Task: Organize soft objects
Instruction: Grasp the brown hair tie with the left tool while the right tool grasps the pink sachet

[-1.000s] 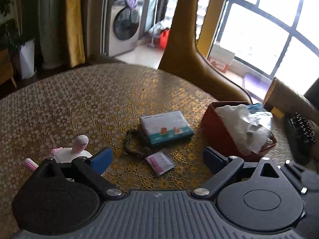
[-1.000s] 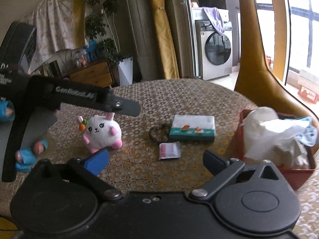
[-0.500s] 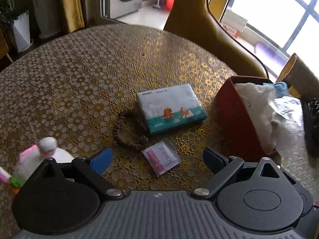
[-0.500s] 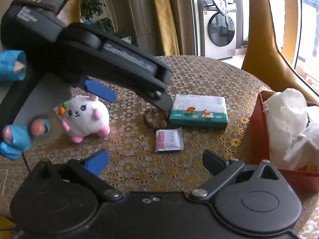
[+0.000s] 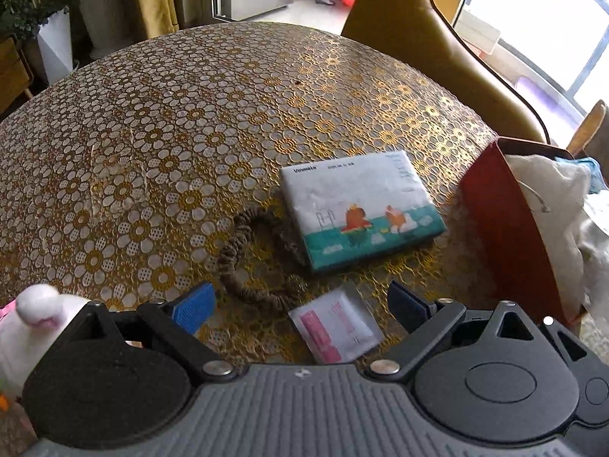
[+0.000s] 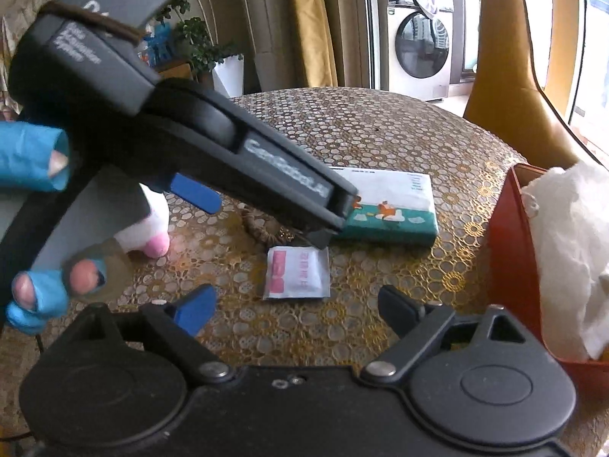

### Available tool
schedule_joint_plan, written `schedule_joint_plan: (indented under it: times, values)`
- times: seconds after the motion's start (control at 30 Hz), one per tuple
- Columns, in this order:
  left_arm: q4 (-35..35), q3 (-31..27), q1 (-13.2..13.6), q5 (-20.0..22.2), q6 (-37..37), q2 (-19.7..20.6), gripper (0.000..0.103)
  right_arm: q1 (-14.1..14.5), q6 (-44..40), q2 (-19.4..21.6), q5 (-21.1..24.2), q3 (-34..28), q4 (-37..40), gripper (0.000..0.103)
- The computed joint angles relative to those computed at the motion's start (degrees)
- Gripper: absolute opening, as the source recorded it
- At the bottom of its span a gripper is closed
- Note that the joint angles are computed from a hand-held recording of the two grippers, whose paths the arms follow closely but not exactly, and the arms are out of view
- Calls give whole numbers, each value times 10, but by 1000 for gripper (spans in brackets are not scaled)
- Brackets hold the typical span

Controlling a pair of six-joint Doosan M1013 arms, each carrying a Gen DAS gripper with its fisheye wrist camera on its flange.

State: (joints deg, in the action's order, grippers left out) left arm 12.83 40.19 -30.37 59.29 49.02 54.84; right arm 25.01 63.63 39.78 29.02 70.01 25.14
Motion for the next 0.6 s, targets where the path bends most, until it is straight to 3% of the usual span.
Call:
schedule_joint_plan:
  times: [0.3, 0.4, 0.6]
  values:
    - [47, -16, -1, 10, -50, 17, 95, 3, 7, 22, 9, -23, -26, 80]
    - [48, -12, 2, 2, -65, 17, 89, 4, 12, 25, 4, -25, -33, 78]
    - [51, 8, 4, -31, -72, 11, 86, 7, 17, 31, 2, -31, -44, 74]
